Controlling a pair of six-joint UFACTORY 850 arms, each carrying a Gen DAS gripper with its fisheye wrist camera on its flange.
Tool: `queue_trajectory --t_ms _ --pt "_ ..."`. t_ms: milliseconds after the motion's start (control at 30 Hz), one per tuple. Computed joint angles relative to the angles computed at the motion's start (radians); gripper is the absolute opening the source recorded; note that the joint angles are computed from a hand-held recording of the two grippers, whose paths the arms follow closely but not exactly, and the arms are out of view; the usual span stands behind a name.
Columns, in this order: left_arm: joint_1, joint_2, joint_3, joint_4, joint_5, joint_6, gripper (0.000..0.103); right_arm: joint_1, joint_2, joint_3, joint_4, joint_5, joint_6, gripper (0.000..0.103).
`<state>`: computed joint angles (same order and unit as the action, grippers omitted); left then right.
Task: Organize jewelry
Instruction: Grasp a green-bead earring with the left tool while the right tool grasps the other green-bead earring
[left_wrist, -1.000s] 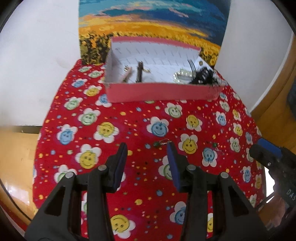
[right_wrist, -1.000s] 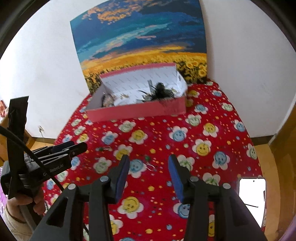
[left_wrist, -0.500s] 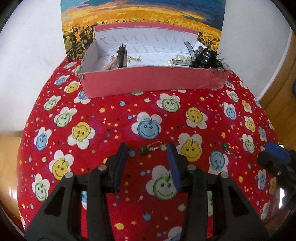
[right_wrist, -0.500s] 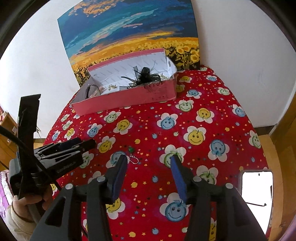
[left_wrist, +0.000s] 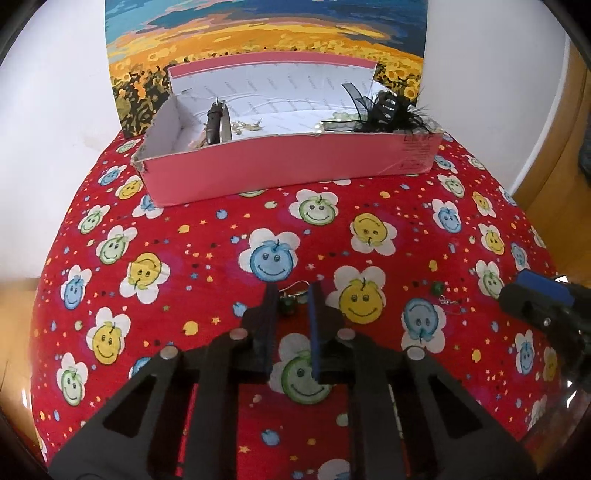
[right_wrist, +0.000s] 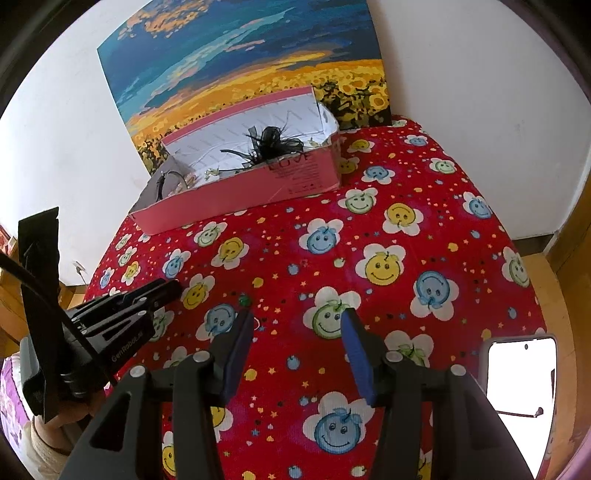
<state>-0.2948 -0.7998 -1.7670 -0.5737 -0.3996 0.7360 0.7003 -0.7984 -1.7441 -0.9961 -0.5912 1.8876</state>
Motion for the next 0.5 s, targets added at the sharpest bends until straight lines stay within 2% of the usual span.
queue_trajectory --t_ms 200,500 --pt "0.014 0.007 0.003 -0.097 -0.046 0.068 0.001 0.002 -0.001 0.0 -0.001 0.004 0.003 0.052" --pt "0.043 0.056 0.051 -0.238 -0.033 0.18 0.001 0.002 -0.032 -0.042 0.04 0.034 -0.046 0.052"
